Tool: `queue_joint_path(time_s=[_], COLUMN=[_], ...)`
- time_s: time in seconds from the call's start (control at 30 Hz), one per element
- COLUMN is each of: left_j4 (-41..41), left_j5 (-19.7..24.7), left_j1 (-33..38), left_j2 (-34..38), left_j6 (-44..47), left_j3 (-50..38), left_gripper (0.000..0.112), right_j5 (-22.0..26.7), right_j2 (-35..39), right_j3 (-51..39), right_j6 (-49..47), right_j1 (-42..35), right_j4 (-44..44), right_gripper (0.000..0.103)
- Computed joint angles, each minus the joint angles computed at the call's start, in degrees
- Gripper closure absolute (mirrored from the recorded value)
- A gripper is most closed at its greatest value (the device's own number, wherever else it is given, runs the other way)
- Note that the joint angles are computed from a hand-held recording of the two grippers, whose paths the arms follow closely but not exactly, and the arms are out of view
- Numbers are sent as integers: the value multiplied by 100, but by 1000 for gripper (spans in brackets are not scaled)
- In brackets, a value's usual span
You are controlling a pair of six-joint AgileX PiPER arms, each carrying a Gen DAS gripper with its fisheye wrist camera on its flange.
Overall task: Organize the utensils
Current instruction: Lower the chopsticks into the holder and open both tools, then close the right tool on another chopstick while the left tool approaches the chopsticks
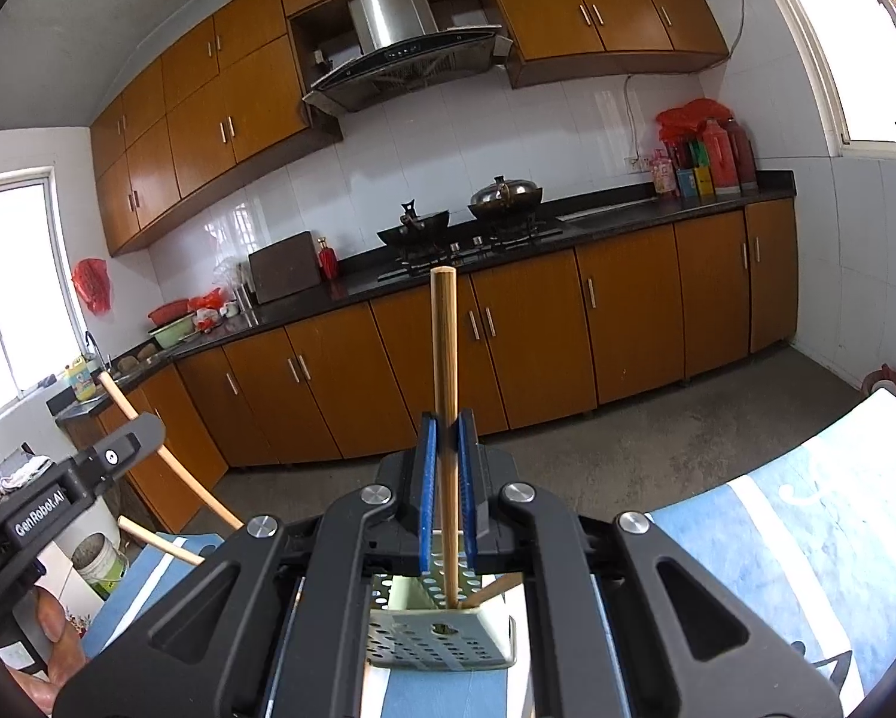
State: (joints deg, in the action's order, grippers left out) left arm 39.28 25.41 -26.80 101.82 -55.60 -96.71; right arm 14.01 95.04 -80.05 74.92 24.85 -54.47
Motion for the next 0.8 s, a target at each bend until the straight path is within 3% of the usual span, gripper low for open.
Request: queue_joint_path(time_s=[0.2,0.23,0.3,0.37,0.53,0.7,0.8], left_j4=[-241,-228,-84,109,424,676,658], left_j5=[161,175,193,164,321,498,488], left_j1=[2,0,-14,-31,-73,-45,108], left_j2=[-192,-231,-456,-723,-1605,-2376,-2584], left_j6=[238,222,44,-168,-444,-708,-757], left_j3=[190,220,420,669,1576,2858,3619], left_gripper=[100,100,96,92,89,86,85], right_j5=[212,244,327,401,541,643,551], right_j2=[-233,-311,-546,-802,-1605,-1945,-1724], right_j3=[64,128,332,575,1497,2388,2793], right_j6=[-783,-678,-119,173,136,-628,-1224], right_j1=[-9,8,63,113,29,-234,-370], right_j4=[742,652,91,-276,-198,817,1608], right_gripper=[91,86,61,60,60,60,60])
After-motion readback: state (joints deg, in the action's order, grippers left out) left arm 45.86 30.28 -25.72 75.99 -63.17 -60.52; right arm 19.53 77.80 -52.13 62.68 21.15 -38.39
